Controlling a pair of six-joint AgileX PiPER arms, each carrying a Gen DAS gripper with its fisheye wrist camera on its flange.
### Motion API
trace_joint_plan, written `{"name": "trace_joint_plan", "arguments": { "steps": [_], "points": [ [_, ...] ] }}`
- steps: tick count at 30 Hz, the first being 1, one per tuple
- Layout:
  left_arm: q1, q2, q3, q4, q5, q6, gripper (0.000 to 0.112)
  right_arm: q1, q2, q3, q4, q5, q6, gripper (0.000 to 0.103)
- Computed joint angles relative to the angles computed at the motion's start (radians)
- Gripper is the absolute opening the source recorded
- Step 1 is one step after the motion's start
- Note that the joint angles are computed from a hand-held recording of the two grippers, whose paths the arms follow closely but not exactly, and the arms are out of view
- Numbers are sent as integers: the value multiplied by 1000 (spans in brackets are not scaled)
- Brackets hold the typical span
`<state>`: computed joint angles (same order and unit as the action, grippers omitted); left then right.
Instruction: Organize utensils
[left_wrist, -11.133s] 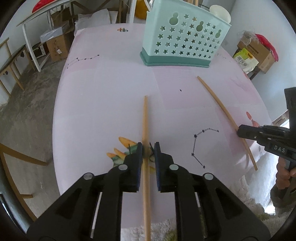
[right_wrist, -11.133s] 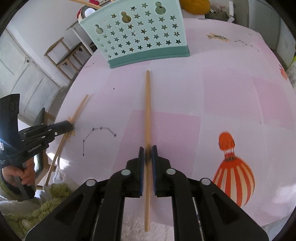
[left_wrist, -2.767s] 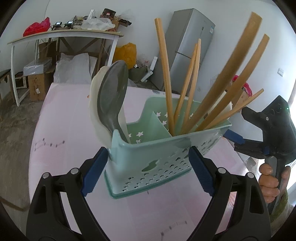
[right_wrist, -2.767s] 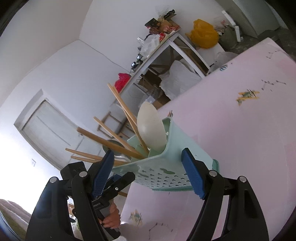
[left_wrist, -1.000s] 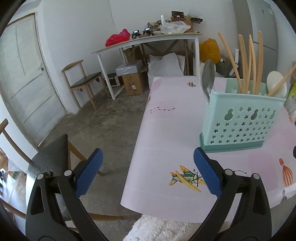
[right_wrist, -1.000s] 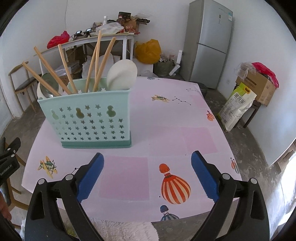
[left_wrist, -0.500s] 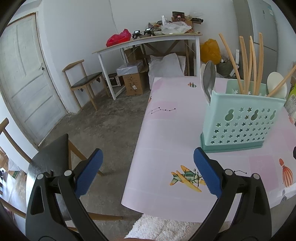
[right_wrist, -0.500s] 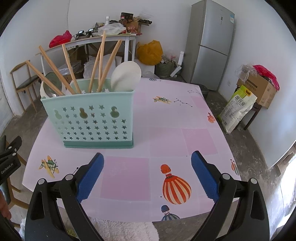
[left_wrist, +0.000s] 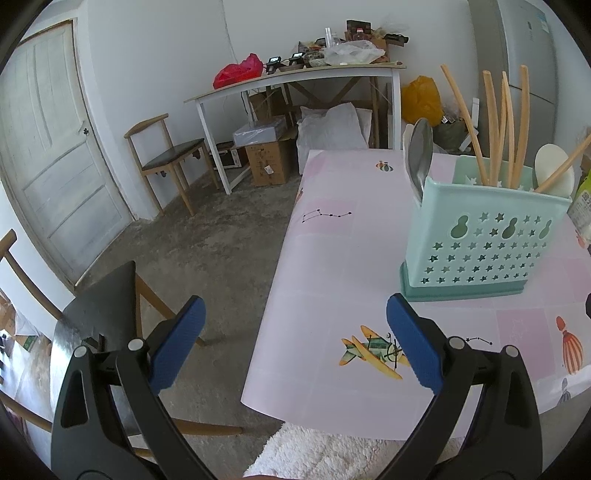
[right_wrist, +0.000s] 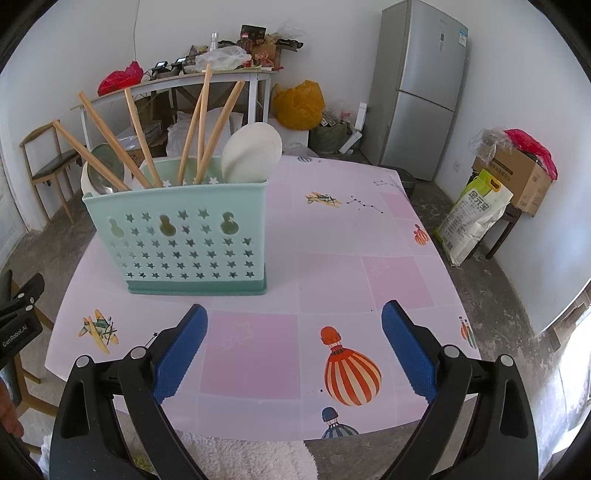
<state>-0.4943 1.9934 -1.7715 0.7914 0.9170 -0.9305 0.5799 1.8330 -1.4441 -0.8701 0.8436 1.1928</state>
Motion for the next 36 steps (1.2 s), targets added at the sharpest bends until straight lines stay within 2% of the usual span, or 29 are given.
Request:
{"name": "trace_joint_plan", "arguments": {
  "steps": [36],
  "points": [
    [3,2,-4,-14,3,10,95,5,-2,-3,-1,6,6,93]
  ]
}}
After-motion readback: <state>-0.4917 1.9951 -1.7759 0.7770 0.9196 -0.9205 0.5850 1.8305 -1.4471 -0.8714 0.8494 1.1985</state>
